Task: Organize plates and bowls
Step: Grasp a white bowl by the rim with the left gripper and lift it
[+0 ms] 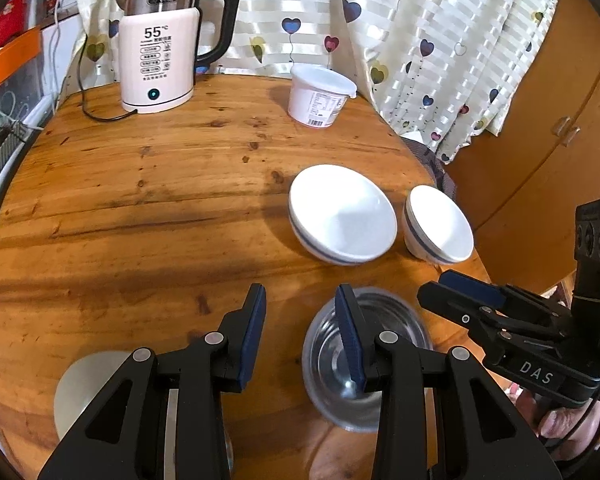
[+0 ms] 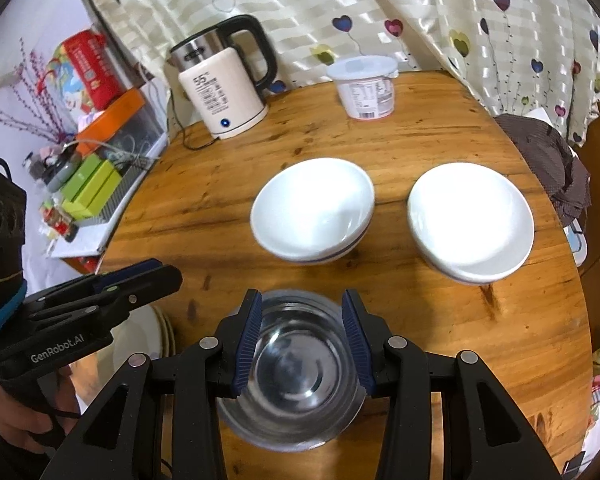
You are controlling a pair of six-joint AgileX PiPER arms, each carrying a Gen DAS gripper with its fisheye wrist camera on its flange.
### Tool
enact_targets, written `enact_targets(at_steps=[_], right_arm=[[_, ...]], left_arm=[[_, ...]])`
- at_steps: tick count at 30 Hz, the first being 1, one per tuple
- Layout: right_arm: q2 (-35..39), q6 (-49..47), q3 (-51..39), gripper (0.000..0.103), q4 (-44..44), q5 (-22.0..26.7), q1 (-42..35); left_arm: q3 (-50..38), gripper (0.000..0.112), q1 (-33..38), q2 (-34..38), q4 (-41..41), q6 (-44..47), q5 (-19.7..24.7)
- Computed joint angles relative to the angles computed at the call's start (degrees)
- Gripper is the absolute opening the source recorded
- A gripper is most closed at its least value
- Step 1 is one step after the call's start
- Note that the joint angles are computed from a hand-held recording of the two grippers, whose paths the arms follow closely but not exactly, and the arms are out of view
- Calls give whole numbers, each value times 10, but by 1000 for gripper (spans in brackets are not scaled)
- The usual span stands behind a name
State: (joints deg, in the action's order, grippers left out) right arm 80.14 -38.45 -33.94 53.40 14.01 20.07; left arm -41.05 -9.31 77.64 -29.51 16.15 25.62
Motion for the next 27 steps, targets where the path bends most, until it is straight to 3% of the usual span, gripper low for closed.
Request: enact_targets(at_steps=[10,27], right_arm=[[70,-105,-51,39,94,13,-44],[155,-138,-116,32,121,26,-73]], left_arm=[[-62,37,-5,89,-44,33,-13],[-125,37,-9,184,-78,45,-22]])
